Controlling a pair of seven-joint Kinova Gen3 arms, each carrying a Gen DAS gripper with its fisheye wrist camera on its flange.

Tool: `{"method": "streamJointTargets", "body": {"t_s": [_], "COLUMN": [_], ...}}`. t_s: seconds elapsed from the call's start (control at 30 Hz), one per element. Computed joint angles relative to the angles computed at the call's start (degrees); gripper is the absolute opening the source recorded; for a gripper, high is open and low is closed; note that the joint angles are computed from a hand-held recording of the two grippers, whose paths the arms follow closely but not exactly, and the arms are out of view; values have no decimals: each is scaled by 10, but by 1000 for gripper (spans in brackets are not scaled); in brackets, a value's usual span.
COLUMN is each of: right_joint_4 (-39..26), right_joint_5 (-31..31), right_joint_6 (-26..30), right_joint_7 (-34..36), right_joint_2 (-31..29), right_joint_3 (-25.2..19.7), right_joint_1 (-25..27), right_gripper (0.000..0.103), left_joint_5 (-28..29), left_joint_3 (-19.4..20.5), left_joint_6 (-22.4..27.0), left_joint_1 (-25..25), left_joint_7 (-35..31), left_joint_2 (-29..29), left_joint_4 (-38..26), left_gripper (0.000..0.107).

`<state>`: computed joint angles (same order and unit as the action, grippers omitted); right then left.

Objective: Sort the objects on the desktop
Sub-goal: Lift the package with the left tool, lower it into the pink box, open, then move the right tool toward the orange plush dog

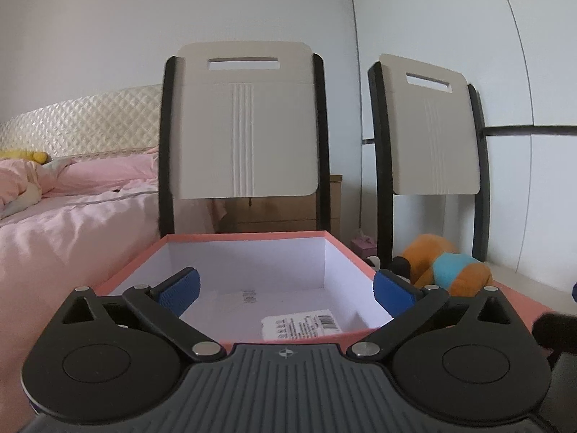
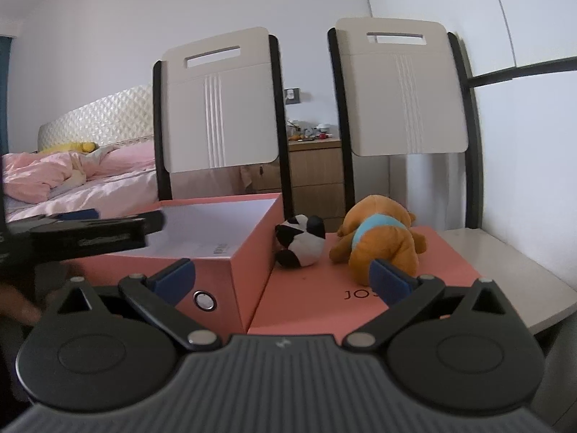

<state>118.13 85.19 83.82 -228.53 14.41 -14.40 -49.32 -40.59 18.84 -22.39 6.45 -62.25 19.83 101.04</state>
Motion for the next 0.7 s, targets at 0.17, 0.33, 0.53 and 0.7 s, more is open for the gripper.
{"method": "streamJointTargets", "body": {"t_s": [0.17, 0.33, 0.53, 0.7], "right_joint_4": [-1, -10, -11, -9], "right_joint_5": [24, 25, 51, 72], "right_joint_6": [22, -9, -40, -23], "right_joint_7": [-17, -17, -16, -39], "right_joint_2": [26, 36, 44, 61], "right_joint_3": [7, 19, 29, 38], "right_joint_1": [-5, 17, 35, 40], "right_gripper": [103, 103, 103, 103], "left_joint_5": [-3, 10, 35, 66], "left_joint_3": [-11, -30, -43, -51], "left_joint_6": [-23, -42, -43, -57], "left_joint_1": [-10, -3, 9, 17], "left_joint_7": [5, -10, -51, -78], "left_joint_2": [-4, -1, 0, 5], "left_joint_4": [16, 23, 28, 34], "left_gripper": [103, 103, 103, 103]}}
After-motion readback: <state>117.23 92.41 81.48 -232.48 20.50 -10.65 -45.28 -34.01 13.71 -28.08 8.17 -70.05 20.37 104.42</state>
